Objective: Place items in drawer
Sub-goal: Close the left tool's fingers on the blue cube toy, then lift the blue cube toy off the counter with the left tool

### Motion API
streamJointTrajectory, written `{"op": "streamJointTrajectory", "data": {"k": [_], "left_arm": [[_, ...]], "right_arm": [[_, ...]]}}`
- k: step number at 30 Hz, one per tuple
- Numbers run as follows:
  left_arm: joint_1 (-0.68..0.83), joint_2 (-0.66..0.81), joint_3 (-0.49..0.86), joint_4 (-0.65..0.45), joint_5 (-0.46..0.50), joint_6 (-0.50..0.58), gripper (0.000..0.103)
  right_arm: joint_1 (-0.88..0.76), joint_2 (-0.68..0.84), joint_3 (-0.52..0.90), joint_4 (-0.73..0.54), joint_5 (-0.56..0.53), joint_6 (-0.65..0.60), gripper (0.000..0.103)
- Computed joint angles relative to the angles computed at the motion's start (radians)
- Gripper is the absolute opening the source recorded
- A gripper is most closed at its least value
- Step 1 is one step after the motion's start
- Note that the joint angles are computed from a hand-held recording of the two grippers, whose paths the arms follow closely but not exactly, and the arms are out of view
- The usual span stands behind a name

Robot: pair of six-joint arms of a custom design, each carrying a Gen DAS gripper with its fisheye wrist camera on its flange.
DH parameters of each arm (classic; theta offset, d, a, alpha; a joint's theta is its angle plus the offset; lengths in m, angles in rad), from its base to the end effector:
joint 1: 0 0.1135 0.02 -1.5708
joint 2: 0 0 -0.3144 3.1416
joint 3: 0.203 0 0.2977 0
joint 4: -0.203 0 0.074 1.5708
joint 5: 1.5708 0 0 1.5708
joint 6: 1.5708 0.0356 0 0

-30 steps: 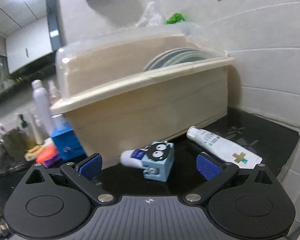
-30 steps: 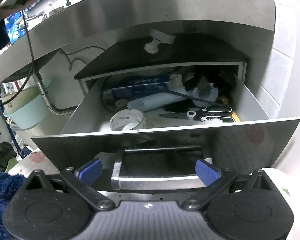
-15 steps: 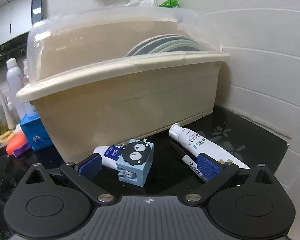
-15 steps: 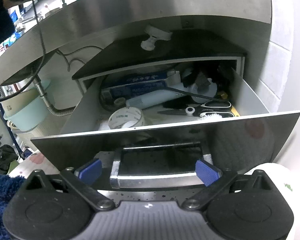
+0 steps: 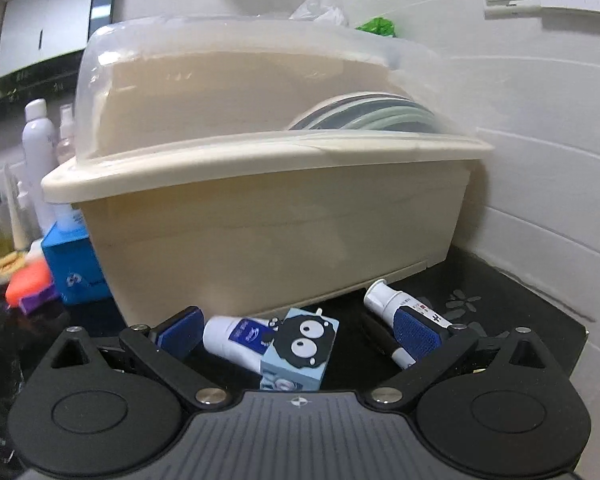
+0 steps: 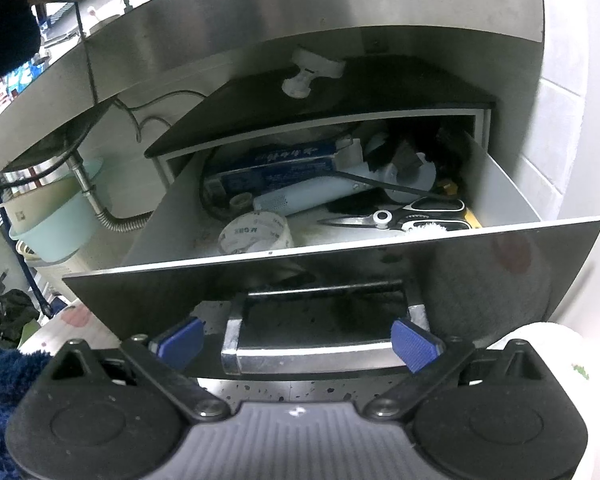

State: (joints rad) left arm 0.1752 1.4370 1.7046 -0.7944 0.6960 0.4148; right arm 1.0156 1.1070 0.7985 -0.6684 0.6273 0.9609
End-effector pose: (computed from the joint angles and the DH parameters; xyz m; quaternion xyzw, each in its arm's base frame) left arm 0.3299 0.0352 0.5091 0.2662 0.7887 -0.1466 0.5344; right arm 0.1405 0.1869 0.2781 0.0654 0.9117 0.0701 0.3995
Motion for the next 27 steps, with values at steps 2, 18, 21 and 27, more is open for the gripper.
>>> {"op": "streamJointTrajectory", "data": {"k": [2, 18, 21, 27], "left_arm": [[-0.005, 0.019, 0.019, -0.022, 0.002, 0.021, 0.102], [-0.05, 0.064, -0.009, 0.052, -0.066, 0.192, 0.062], [-0.046, 0.072, -0.009, 0.057, -0.049, 0.197, 0.06], [-0.041, 0.072, -0.006, 0.033, -0.005, 0.217, 0.044]], "right_arm": [[-0.003, 0.001, 0.0, 0.002, -0.004, -0.001, 0.101], [-0.015, -0.007, -0.013, 0.02, -0.024, 0.002, 0.101], [-0.022, -0.008, -0.016, 0.025, -0.032, 0.003, 0.101], [-0.033, -0.018, -0.027, 0.038, -0.047, 0.011, 0.101]]}}
